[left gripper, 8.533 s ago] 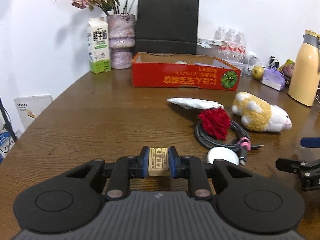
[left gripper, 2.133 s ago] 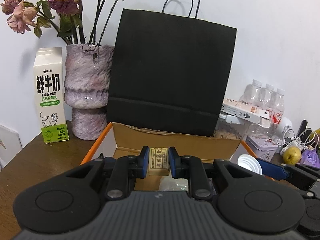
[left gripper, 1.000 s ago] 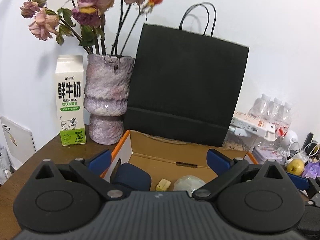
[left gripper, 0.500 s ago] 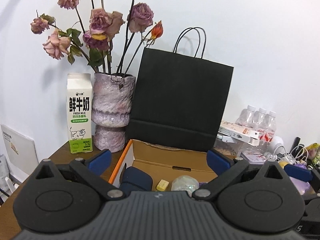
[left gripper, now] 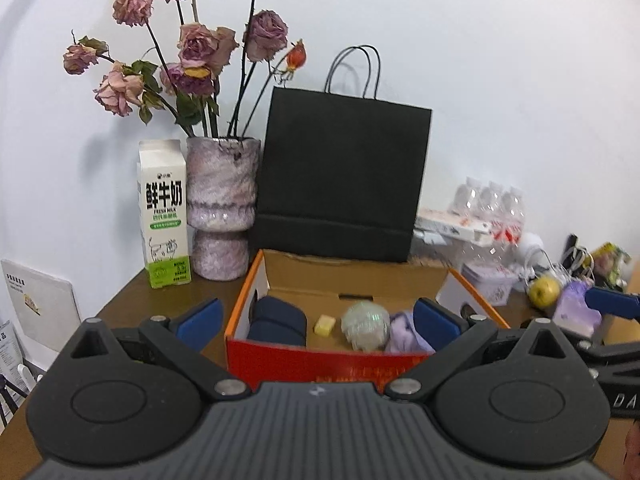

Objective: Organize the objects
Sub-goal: 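Lift both tools back from the red box toward the remaining table items, then grasp the red rose with the right gripper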

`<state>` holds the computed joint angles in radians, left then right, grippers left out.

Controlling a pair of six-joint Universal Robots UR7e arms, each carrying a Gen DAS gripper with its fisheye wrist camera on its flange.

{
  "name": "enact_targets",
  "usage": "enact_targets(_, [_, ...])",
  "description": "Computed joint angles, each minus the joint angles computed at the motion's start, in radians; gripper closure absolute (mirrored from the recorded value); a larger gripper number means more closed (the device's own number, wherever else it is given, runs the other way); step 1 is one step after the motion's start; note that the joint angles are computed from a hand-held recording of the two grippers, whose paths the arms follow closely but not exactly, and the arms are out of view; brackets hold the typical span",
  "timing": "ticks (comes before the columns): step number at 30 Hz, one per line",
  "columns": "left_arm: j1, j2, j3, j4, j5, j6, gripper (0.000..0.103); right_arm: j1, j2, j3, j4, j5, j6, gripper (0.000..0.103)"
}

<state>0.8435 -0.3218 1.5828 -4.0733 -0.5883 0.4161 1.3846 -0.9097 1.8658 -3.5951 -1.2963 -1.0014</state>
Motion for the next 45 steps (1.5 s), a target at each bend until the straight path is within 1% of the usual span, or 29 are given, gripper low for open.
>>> enact_targets(4, [-0.015,-0.004,0.061,-0.037,0.004,0.008,0.000,-0.023,-0.034,0.047,0.020,0.023,-0.015,0.000])
enact_targets(7, [-0.026,0.000,0.095,-0.064,0.002,0.025,0.000,-0.044,-0.049,0.089,0.000,0.030,-0.036,0.000])
enact_targets(9, [-0.033,0.014,0.105,-0.106,0.013,0.049,0.000,-0.065,-0.062,0.126,-0.014,0.040,-0.045,0.000])
enact_targets(11, [-0.040,0.026,0.119,-0.136,0.030,0.053,0.000,-0.077,-0.080,0.154,0.007,0.044,-0.066,0.000])
enact_targets(15, [-0.054,0.022,0.168,-0.107,0.058,-0.013,0.000,-0.097,-0.109,0.216,0.010,0.058,-0.101,0.000])
enact_targets(22, [-0.072,0.019,0.277,-0.074,0.084,-0.126,0.000,-0.140,-0.155,0.320,0.003,0.076,-0.154,0.000])
enact_targets(25, [-0.074,0.005,0.335,-0.038,0.096,-0.211,0.000,-0.163,-0.164,0.360,-0.016,0.077,-0.179,0.000])
enact_targets(29, [-0.091,0.006,0.395,-0.087,0.102,-0.247,0.000,-0.187,-0.170,0.404,-0.028,0.058,-0.215,0.000])
enact_targets(33, [-0.110,0.013,0.443,-0.084,0.118,-0.310,0.000,-0.206,-0.193,0.439,-0.014,0.062,-0.225,0.000])
enact_targets(35, [-0.123,0.020,0.454,-0.079,0.138,-0.314,0.000,-0.213,-0.204,0.450,0.001,0.058,-0.215,0.000])
enact_targets(37, [-0.138,0.035,0.451,-0.103,0.159,-0.283,0.000,-0.217,-0.211,0.459,0.010,0.047,-0.209,0.000])
enact_targets(39, [-0.148,0.045,0.455,-0.111,0.164,-0.272,0.000,-0.218,-0.213,0.466,0.014,0.036,-0.209,0.000])
enact_targets(45, [-0.168,0.052,0.482,-0.084,0.177,-0.300,0.000,-0.220,-0.226,0.491,0.026,0.015,-0.214,0.000])
